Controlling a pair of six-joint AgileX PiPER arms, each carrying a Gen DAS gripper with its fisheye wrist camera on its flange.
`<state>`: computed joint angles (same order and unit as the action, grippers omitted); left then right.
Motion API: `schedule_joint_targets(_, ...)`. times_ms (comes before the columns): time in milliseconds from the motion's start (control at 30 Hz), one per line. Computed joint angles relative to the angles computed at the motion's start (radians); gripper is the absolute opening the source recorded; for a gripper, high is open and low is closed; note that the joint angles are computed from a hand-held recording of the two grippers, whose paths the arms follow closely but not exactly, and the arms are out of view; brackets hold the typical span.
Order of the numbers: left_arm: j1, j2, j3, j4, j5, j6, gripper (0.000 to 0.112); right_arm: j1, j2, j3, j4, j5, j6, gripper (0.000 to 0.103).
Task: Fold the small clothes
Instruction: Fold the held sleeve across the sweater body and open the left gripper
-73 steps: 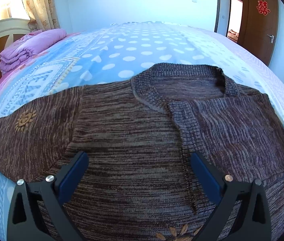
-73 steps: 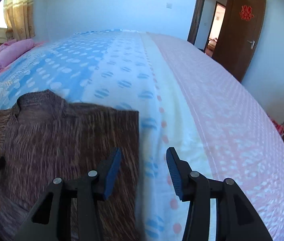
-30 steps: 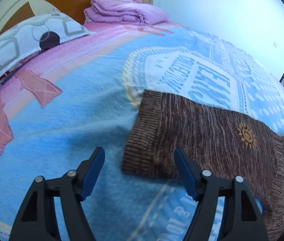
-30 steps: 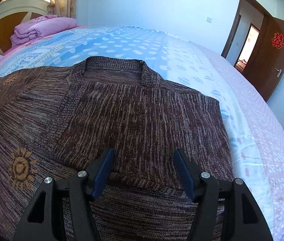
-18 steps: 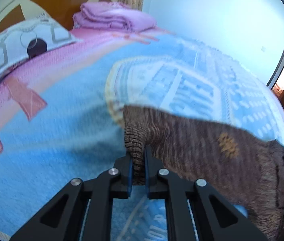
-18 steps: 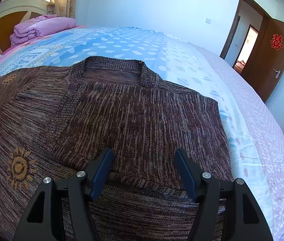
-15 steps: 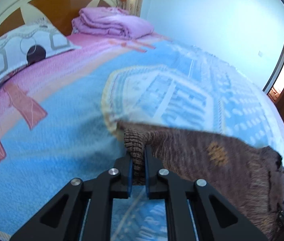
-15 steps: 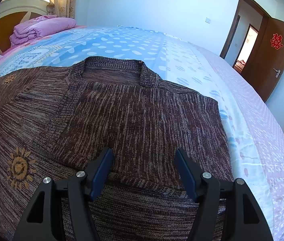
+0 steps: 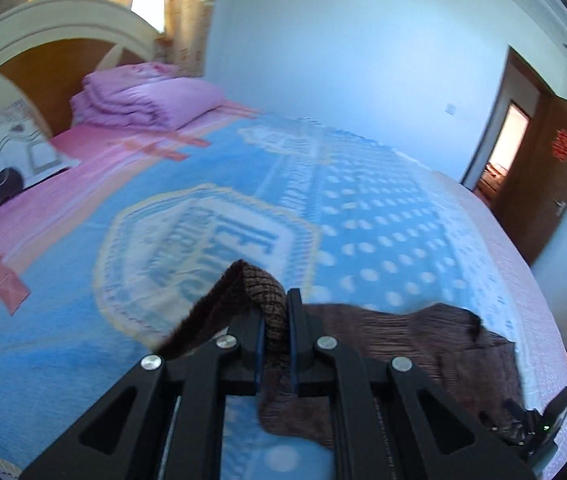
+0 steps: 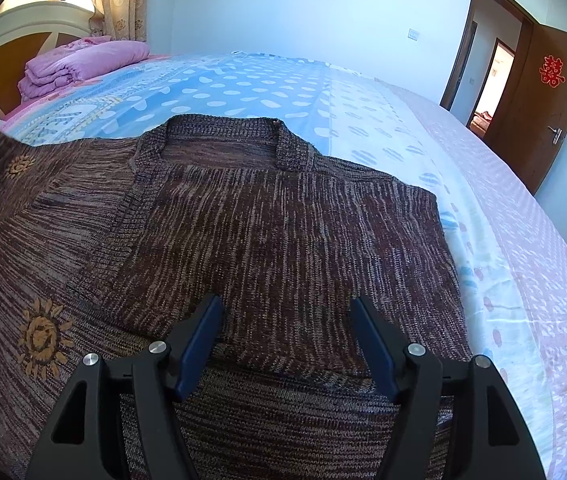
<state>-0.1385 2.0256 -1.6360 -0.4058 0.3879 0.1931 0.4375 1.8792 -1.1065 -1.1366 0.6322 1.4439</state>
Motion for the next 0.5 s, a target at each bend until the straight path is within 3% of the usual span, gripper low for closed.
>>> schedule_joint_targets(300, -0.215, 0.016, -0.053, -0.018, 0.012, -0.023, 0.01, -0.05, -0.032, 0.038, 0.025, -0.095, 0.023, 0.073)
schedule_joint_targets(500, -0.385, 0.149, -0.134, 0.183, 0.019, -0.221, 0.012, -0.061, -0.042, 0.048, 0.043, -0.116, 0.023, 0.076)
